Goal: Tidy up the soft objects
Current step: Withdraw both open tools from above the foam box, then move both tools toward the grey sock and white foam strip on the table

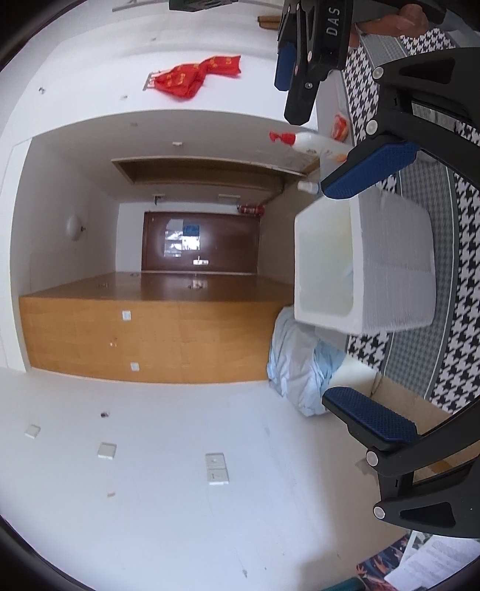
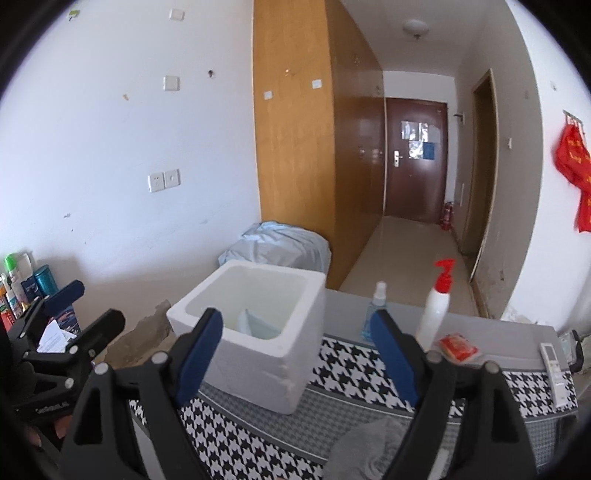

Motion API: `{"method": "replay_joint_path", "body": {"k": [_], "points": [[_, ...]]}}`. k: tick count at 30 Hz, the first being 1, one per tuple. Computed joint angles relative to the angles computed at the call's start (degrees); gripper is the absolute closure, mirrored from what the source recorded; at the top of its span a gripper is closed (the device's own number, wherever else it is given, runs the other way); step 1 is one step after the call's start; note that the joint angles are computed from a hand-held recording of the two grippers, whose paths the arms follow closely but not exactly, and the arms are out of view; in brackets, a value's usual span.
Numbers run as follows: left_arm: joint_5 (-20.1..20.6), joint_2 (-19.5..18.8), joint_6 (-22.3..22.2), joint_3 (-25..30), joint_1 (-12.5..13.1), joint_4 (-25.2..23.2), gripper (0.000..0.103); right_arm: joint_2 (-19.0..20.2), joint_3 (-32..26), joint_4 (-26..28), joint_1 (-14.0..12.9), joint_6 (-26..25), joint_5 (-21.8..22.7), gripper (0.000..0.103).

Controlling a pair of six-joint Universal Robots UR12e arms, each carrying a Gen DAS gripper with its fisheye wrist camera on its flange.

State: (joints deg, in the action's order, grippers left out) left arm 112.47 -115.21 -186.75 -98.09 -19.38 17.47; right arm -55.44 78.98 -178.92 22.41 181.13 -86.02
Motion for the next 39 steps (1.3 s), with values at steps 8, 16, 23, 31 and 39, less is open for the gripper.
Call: {"method": "replay_joint_path", "body": {"k": [8,16,23,31,39], "points": [[-3.76,-0.98,1.12,1.42,-1.03,-0.05,0.001,-2.19,4.03,-1.44,-0.77,2.60,-4.52,0.018],[-6.86,-1.96,2.19,2.95,-1.85,-1.27,0.001,-4.03,8.27,-3.88,-1.64,5.01,-6.66,0.015],[-8.48,-2.79,3.01,4.17,-2.69,-2.82,0.001,-5.25,10.80,-4.58,-1.98,6.41,-9.47,0.013],[-12.83,-3.51,3.49,4.96,-3.24,-4.33,0.001,-6.12,13.66,-5.82,-2.21,6.34,-12.59,0.013],[-15.78,-4.19,3.37,4.77,-3.46,-5.57,0.001,-6.20,15.36,-7.26,-2.03,4.97,-14.33,0.013]]}}
